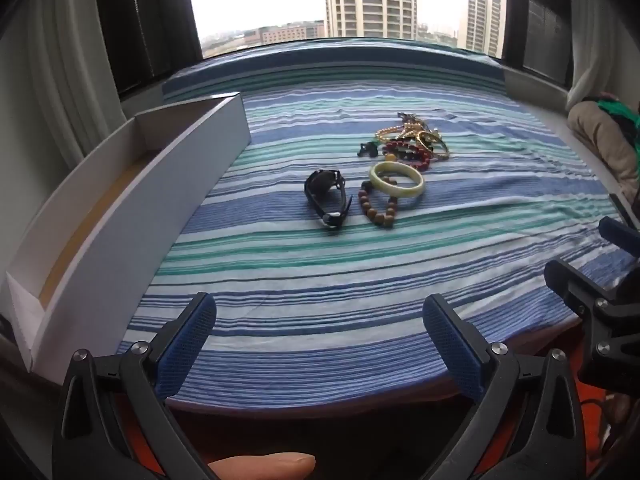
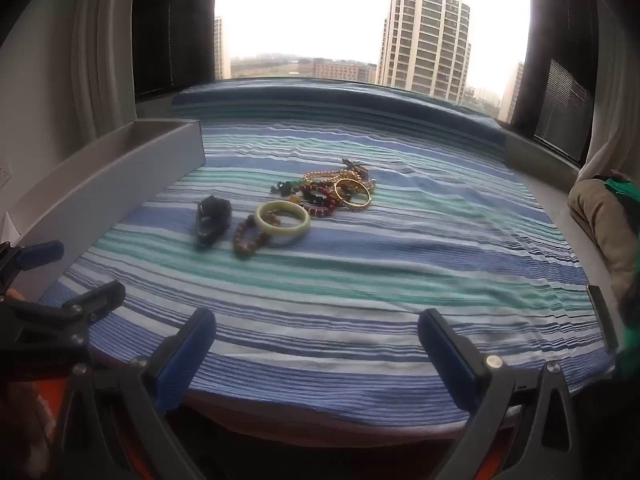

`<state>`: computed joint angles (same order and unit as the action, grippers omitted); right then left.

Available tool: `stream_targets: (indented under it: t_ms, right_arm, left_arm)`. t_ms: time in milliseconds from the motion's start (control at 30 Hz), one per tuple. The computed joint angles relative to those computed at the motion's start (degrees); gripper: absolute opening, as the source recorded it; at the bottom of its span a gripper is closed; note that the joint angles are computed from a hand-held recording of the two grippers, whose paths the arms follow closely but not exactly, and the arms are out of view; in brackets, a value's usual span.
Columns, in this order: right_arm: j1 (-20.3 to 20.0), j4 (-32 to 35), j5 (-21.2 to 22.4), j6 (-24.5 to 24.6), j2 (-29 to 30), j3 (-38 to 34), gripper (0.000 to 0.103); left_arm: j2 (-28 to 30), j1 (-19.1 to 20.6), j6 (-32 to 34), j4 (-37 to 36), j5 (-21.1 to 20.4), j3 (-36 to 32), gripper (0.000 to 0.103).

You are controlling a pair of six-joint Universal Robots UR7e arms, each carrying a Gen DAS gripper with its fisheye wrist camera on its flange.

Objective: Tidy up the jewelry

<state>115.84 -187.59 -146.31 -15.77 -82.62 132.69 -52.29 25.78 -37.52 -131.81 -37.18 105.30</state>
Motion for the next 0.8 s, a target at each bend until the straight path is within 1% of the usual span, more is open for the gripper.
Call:
stream_targets:
  t_ms: [133, 233, 300, 400, 500, 800]
  right_arm:
    - [-0.19, 0.16, 0.23, -0.32, -0.11, 0.01, 0.103]
    - [-0.6, 1.87, 0.62, 0.35, -0.58, -0.52, 0.103]
    - [-1.03, 1.82, 1.04, 0.13, -1.08, -0.41, 0.103]
    - [-0.07, 1.2, -0.35, 0.49, 0.15, -0.74, 0.103]
    - [0.22, 1.31, -0.69, 0.76, 0.47, -0.71, 0.103]
    - [-0.04, 1.65, -0.27, 1.47, -0.33, -0.05, 0.103]
  left_arm:
    - [-0.14, -0.18, -0.07, -0.55, -0.1, 0.24, 0.103]
    - [-0.32, -0.44, -0.14, -0.99, -0.09, 0.54, 0.103]
    - [-0.2, 0.14, 0.55, -1.33, -0.68, 0.6, 0.103]
    - [-0.14, 0.14, 0.88, -1.67, -0.69, 0.6, 0.103]
    - [-0.08, 0.04, 1.23, -1.46, -0.94, 0.34, 0.103]
    - [0.1, -0.07, 1.88, -1.73, -1.64, 0.28, 0.103]
